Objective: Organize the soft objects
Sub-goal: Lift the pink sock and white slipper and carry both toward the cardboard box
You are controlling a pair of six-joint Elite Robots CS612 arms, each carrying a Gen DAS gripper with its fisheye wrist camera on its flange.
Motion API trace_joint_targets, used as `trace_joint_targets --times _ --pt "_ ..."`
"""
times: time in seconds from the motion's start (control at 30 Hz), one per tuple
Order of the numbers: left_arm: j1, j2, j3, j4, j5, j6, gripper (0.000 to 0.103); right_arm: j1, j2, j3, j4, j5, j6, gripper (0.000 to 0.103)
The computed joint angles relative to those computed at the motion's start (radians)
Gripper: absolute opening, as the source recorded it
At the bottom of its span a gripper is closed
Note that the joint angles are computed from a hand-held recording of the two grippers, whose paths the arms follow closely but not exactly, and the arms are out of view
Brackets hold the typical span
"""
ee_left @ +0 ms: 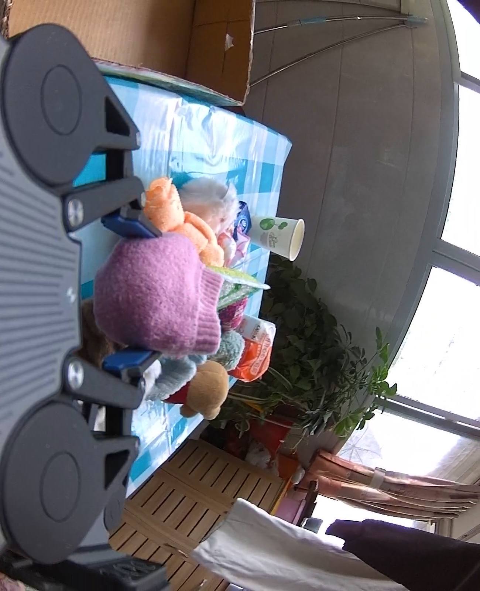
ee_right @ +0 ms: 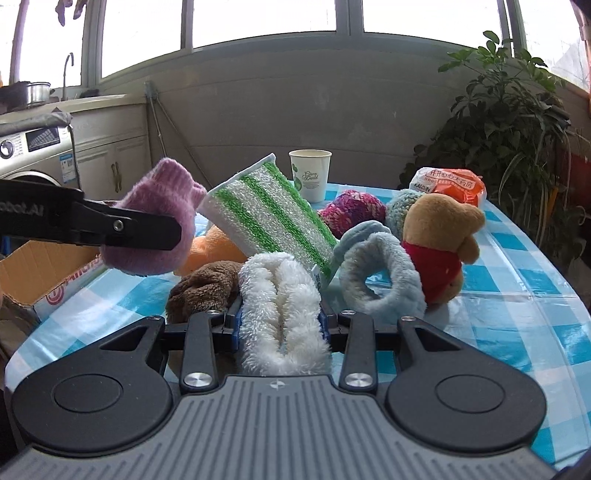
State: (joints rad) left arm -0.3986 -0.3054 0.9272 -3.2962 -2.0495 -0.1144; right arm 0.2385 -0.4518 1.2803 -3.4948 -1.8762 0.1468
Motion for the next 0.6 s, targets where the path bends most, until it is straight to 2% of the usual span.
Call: trace_joint_targets --times 0.3,0.4,0.53,0.6 --pt "0.013 0.012 -0.022 -0.033 0.008 -0.06 0.059 0.007 0.024 -0.044 0.02 -0.023 -0.025 0.045" --pt "0.015 0.014 -0.032 0.032 -0.007 -0.049 0.06 0.009 0.023 -0.047 0.019 -0.017 -0.025 0.045" --pt "0.006 0.011 -0.028 0.098 0.03 0.0 0.06 0.007 0.029 -0.066 0.025 -0.01 -0.058 0.045" --pt "0.004 0.016 -0.038 0.114 0.046 -0.004 0.06 0.003 0.039 -0.092 0.048 -0.001 -0.067 0.045"
